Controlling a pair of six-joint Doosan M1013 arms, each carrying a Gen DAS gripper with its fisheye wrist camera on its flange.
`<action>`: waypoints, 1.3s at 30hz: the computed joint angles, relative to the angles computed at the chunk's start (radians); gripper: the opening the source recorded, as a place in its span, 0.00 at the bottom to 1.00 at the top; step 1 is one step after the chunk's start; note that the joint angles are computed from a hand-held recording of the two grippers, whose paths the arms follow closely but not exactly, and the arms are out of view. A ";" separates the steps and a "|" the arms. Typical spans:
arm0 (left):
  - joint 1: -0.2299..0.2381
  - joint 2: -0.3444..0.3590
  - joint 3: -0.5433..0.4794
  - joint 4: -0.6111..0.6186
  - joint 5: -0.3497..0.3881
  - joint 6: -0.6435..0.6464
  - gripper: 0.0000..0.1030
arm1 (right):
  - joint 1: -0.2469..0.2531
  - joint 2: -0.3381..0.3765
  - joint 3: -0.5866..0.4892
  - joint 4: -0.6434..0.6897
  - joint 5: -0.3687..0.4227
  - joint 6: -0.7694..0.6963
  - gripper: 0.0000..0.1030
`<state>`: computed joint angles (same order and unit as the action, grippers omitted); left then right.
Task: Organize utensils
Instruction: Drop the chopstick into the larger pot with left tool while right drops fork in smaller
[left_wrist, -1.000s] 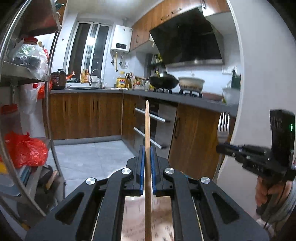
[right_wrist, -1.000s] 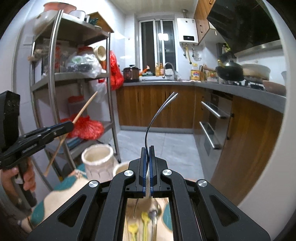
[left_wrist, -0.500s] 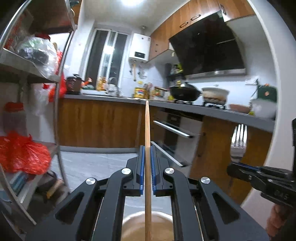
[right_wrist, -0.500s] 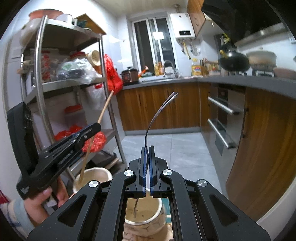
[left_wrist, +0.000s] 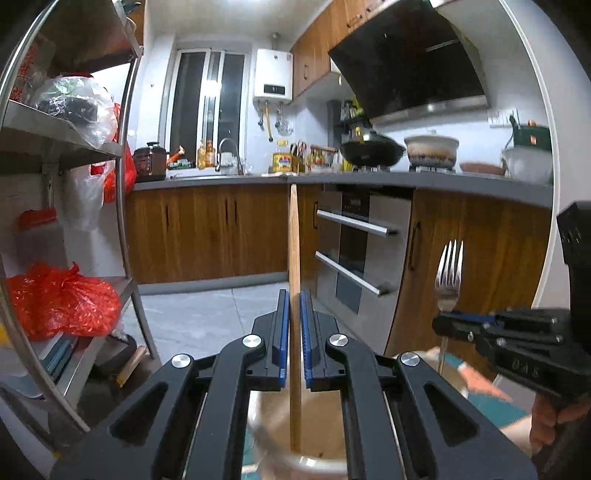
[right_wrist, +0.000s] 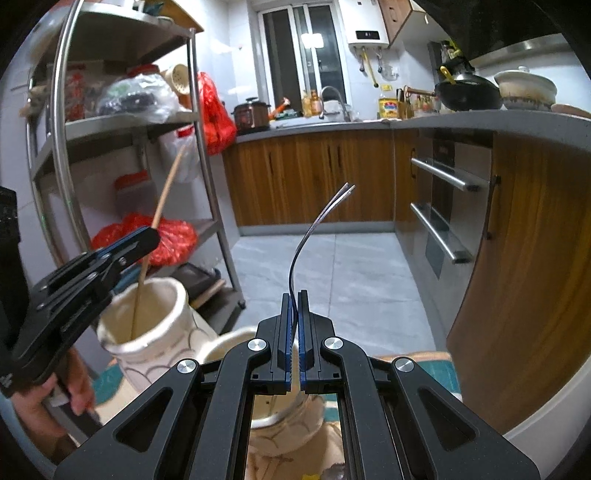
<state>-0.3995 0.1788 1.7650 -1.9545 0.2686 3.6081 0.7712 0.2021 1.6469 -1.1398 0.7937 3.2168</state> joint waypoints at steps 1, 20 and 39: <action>0.000 -0.002 0.004 0.015 -0.003 -0.011 0.06 | -0.001 0.002 0.000 0.007 0.001 -0.001 0.04; -0.008 -0.024 0.014 0.214 -0.063 -0.155 0.44 | -0.002 0.003 0.005 0.058 0.014 -0.007 0.04; 0.006 -0.125 0.092 -0.055 -0.074 0.075 0.95 | 0.080 -0.064 0.073 -0.049 0.143 0.153 0.95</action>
<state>-0.3940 0.0537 1.8572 -2.0095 0.1947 3.6827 0.8508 0.1385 1.7200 -1.1887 0.9362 3.3698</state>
